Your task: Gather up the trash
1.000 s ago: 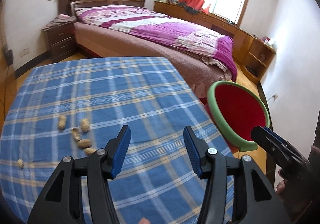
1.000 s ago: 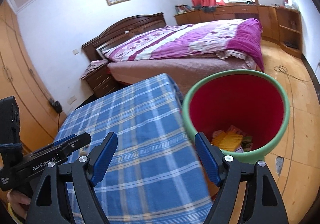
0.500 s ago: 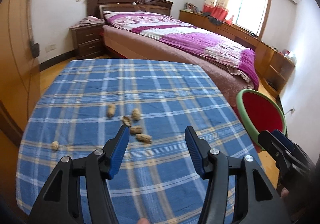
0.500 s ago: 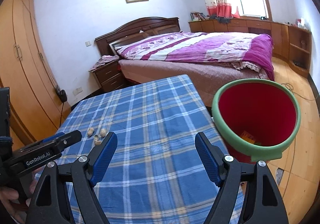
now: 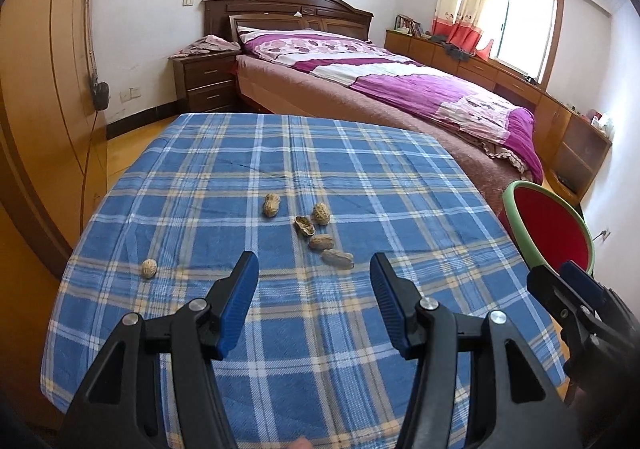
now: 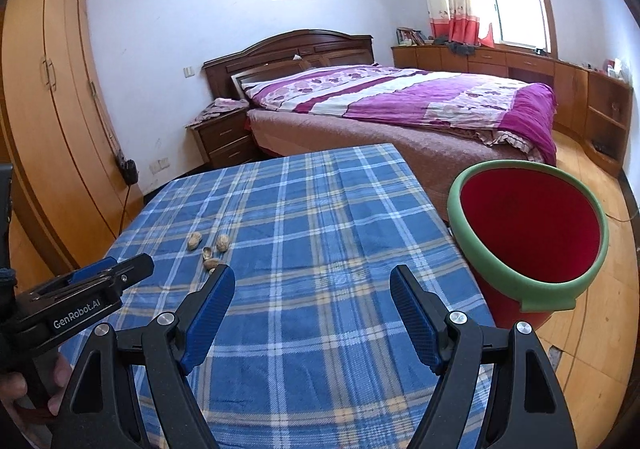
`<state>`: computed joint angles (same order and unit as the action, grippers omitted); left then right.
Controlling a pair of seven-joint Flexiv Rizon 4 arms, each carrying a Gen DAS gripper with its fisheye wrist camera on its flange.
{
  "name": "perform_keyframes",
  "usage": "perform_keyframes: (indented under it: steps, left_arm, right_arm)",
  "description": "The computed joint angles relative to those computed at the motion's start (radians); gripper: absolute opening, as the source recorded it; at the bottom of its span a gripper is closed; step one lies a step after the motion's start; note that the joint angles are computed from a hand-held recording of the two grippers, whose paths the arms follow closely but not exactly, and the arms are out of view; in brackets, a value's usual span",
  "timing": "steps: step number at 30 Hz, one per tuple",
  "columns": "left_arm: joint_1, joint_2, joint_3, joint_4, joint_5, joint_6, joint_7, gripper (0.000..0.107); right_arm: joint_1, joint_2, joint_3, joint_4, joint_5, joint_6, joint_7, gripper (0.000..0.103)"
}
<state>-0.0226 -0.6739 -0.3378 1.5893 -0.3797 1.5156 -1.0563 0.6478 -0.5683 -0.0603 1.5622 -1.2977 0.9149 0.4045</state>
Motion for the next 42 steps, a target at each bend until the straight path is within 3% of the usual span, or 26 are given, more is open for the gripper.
perform_keyframes:
  steps: [12,42]
  left_arm:
    - [0.014,0.000,-0.013,0.016,0.017,0.051,-0.026,0.058]
    - [0.023,-0.003,-0.019,0.014,0.038,0.052,-0.046,0.058]
  right_arm:
    - [0.001,0.000,0.002,0.005,0.007,-0.004,-0.001,0.081]
    - [0.001,0.001,0.002,0.004,0.010,-0.004,-0.003,0.081]
